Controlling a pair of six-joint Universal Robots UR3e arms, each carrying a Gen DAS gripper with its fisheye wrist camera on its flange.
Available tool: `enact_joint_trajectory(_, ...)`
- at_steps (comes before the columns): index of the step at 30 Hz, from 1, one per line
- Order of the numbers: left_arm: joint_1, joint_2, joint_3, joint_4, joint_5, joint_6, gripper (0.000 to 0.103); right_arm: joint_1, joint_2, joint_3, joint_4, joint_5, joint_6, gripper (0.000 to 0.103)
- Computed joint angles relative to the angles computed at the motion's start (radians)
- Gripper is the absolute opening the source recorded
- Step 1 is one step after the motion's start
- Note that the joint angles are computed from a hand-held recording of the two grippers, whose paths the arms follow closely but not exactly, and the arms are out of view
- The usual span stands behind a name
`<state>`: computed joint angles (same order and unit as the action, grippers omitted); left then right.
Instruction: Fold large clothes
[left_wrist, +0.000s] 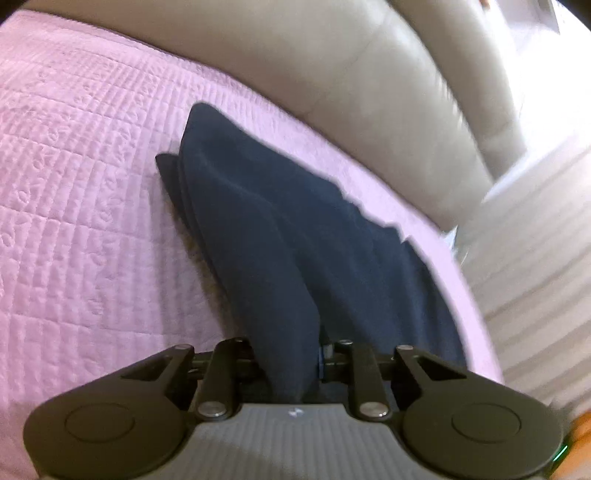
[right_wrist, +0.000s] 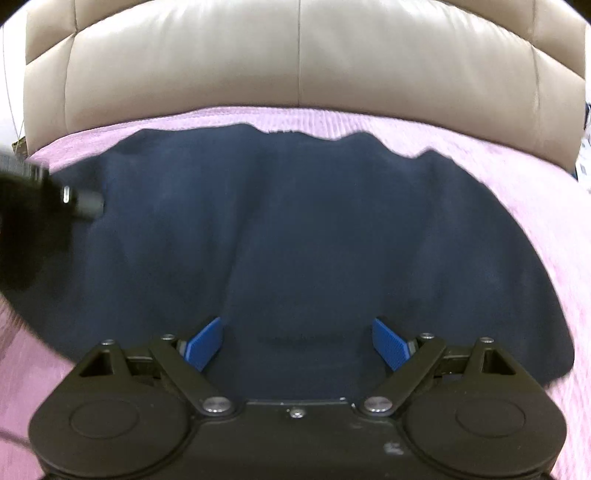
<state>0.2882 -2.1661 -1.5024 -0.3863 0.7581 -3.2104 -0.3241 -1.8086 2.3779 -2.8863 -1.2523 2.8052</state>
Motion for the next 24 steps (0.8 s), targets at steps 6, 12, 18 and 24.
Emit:
enact_joint_trajectory(6, -0.074, 0.037, 0.111, -0.015, 0.006, -0.110, 0.022, -0.071, -0.096, 0.103, -0.007, 0.069, -0.068, 0.103)
enact_joint_trajectory(12, -0.194, 0.058, 0.207, -0.035, 0.118, -0.171, 0.022, -0.218, -0.276, 0.084, 0.334, 0.195, -0.343, 0.102)
enact_joint_trajectory(18, -0.351, -0.030, 0.451, -0.102, 0.286, -0.193, 0.022, -0.767, -0.356, -0.222, 1.213, 0.563, -0.704, 0.101)
enact_joint_trajectory(24, -0.531, -0.334, 0.937, -0.247, 0.395, -0.221, 0.022, -0.833, 0.240, -0.795, 1.703, 0.754, -0.669, 0.102)
